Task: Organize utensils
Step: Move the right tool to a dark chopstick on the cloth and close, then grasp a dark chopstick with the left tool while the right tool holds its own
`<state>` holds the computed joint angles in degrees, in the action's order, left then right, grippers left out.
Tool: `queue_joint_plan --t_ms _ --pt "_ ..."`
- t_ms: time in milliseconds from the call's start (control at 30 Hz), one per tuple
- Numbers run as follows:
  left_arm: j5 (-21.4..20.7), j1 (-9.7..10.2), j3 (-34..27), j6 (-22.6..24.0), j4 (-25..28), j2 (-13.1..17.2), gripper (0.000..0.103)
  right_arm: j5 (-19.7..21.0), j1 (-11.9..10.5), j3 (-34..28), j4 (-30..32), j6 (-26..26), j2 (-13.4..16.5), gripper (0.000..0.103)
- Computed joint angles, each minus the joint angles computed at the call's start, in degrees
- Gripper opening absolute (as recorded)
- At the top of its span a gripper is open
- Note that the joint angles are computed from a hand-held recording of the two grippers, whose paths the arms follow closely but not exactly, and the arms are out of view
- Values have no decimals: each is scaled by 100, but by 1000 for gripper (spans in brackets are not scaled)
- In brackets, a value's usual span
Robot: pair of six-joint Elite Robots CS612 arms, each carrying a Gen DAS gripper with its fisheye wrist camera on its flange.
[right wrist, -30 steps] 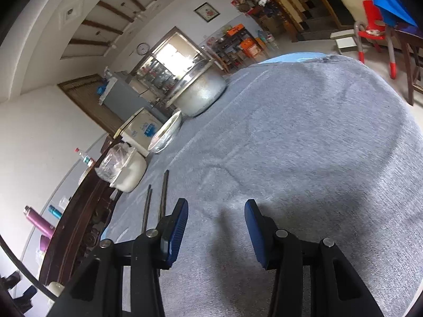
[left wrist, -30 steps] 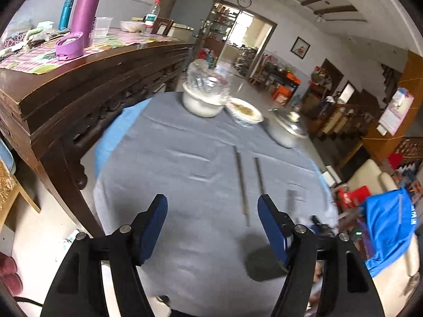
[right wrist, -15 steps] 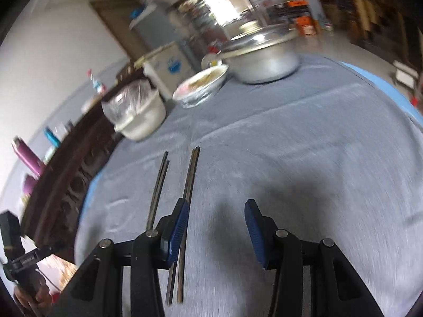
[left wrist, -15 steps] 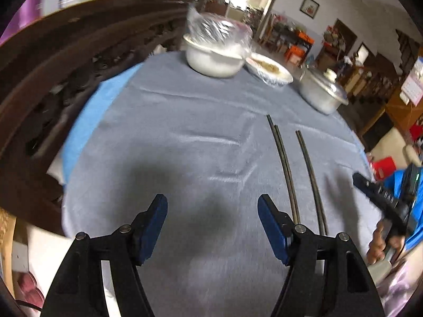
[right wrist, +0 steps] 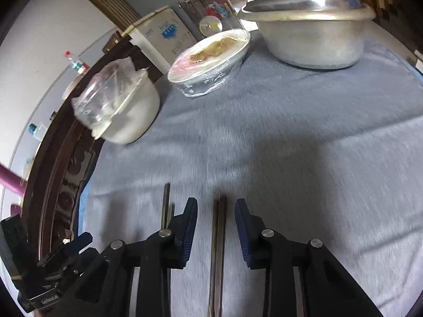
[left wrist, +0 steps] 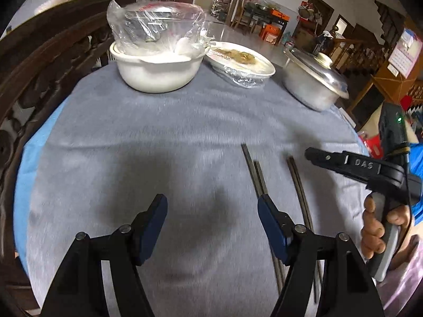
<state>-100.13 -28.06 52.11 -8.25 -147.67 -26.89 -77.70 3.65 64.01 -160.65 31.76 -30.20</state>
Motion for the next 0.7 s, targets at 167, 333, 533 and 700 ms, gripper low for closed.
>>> queue_joint_plan --t_ms 167,333,533,700 --pt "-265 85 -880 -285 739 414 71 -178 50 -556 851 -153 213 24" --pt "-367 115 -1220 -365 986 592 61 -669 150 -791 1469 -415 267 11" --pt "-425 105 -1357 -309 1110 672 57 -943 127 -558 1452 -301 128 9" --pt "-530 76 -1863 -364 1488 902 57 -505 27 -375 1421 -108 28 12"
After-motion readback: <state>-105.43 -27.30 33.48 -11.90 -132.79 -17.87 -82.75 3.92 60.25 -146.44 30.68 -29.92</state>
